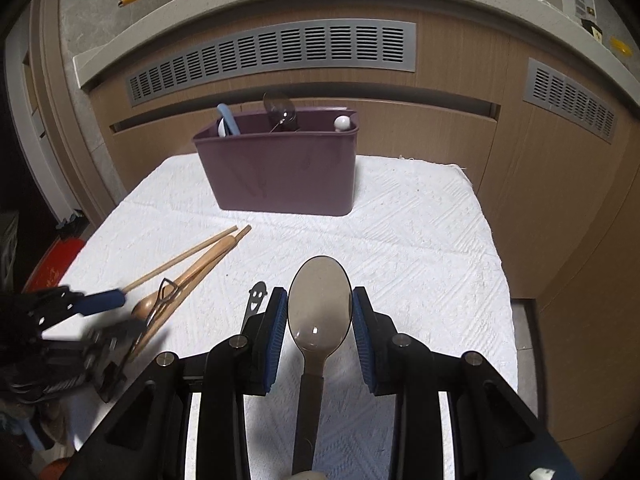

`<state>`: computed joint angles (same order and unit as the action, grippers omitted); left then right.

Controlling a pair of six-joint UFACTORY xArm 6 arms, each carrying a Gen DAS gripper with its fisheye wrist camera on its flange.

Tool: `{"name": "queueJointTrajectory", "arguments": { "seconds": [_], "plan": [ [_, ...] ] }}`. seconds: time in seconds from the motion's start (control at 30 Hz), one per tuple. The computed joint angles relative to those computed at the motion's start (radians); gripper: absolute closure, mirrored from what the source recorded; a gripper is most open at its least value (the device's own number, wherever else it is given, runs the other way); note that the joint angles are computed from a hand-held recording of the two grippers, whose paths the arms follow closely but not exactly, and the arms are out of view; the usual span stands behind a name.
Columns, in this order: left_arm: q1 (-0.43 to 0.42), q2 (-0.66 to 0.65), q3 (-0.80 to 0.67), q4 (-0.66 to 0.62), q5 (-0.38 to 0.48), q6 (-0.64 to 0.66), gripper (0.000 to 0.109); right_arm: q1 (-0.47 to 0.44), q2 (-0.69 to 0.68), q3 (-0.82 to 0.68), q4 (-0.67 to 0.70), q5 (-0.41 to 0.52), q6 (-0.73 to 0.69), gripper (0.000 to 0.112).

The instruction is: Organize utensils

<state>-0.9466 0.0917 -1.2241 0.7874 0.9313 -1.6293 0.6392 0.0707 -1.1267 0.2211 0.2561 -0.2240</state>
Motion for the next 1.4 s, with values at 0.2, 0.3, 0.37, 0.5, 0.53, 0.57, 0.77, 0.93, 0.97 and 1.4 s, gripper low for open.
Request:
{"name": "queueJointTrajectory", "arguments": {
  "seconds": [0.2,0.3,0.37,0.5,0.53,0.57,0.77,0.93,0.97,1.4],
  "plan": [
    [0.052,0.080,-0.059,-0.075,0.008,0.070,0.077,-0.002,0.006,0.007,-0.035,0.006,0.024,0.083],
    [0.057,0.098,-0.081,-0.067,0.042,0.074,0.077,-0.006,0.012,0.004,-0.030,0.008,0.023,0.083],
    [0.068,0.095,-0.074,-0.074,0.026,0.070,0.077,-0.008,0.015,0.005,-0.038,0.007,0.029,0.083],
    [0.090,0.064,-0.026,-0.066,-0.044,0.043,0.078,-0.007,0.016,0.014,-0.077,-0.011,0.051,0.083],
    [0.095,0.047,-0.003,-0.059,-0.071,0.027,0.082,-0.006,0.013,0.019,-0.077,-0.019,0.048,0.083],
    [0.097,0.027,0.022,-0.047,-0.094,0.002,0.096,-0.005,0.010,0.023,-0.072,-0.025,0.042,0.083],
    [0.017,-0.084,0.084,0.112,-0.015,-0.143,0.100,-0.005,-0.027,0.045,0.020,-0.038,-0.062,0.083],
    [-0.030,-0.149,0.108,0.203,-0.004,-0.215,0.100,-0.008,-0.043,0.037,0.142,-0.011,-0.152,0.083],
    [-0.037,-0.161,0.111,0.216,-0.006,-0.226,0.100,-0.008,-0.047,0.040,0.135,-0.017,-0.145,0.083],
    [-0.091,-0.211,0.054,0.324,0.052,-0.215,0.100,0.005,-0.079,0.050,0.050,-0.059,-0.104,0.083]
  ]
}}
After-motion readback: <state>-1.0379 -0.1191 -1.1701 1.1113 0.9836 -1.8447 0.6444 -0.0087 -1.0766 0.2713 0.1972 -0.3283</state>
